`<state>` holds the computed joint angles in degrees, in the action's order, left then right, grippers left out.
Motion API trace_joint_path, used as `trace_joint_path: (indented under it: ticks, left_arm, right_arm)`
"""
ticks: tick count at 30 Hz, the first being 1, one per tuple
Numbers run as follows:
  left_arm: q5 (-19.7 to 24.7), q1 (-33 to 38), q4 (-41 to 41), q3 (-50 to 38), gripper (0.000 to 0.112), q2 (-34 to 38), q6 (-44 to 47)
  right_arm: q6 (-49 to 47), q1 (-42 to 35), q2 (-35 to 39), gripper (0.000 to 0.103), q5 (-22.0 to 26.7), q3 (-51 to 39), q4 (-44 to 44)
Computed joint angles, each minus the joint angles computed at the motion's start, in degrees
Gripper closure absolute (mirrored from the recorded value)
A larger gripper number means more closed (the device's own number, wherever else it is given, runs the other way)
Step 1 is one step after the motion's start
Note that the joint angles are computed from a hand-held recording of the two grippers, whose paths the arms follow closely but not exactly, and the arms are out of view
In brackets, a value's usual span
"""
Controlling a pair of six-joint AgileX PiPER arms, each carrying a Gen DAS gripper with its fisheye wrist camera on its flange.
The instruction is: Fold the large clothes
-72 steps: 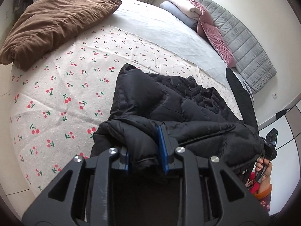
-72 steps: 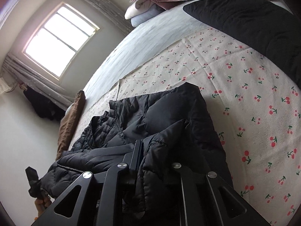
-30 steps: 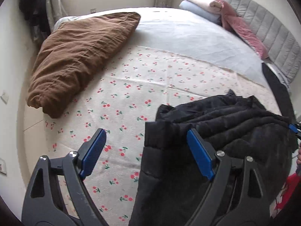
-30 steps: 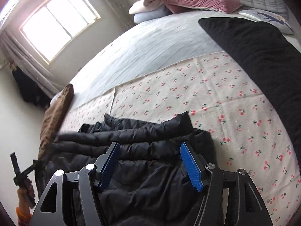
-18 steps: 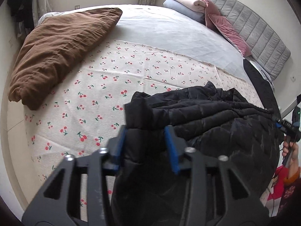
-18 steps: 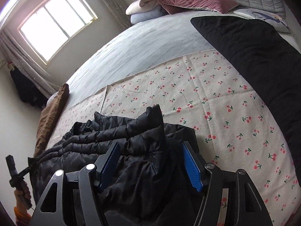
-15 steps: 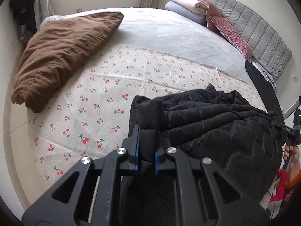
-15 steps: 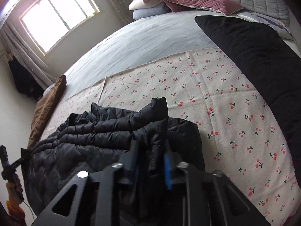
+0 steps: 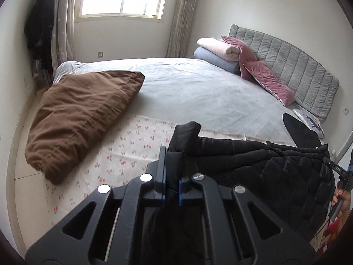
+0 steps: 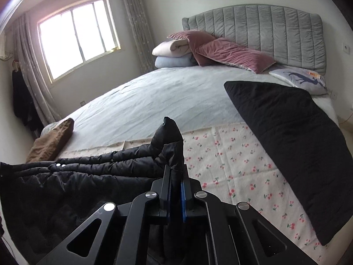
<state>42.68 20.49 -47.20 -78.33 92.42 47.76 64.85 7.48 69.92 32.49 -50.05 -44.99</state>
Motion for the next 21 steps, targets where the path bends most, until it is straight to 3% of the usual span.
trace_joint_path:
  ticks: [6, 13, 16, 18, 21]
  left_arm:
    - [-6.48, -6.29, 10.02, -6.98, 0.104, 9.53, -11.42]
    - [-14.97, -11.39, 24.52, -6.92, 0.103, 18.95, -22.17]
    - [-14.27, -11.36, 26.80, -8.43, 0.103, 22.05, -25.01]
    - [-12.50, -10.68, 26.84, -10.61, 0.102, 24.04, -26.39]
    - [-11.73, -10.99, 33.41, -12.74, 0.099, 24.99, -31.86]
  right_arm:
    - [-0.22, -5.89, 11.06, 0.098, -4.92, -4.71, 0.66]
    - [1.45, -8.35, 23.89, 0.097, -7.70, -5.96, -2.65]
    - [-2.36, -10.15, 26.54, 0.095, -8.77, -6.81, 1.17]
    - [-3.34, -10.88, 27.59, 0.095, -7.80, -7.64, 1.81]
    - [-3.79, -11.13, 28.08, 0.094, -4.69, -8.85, 0.97]
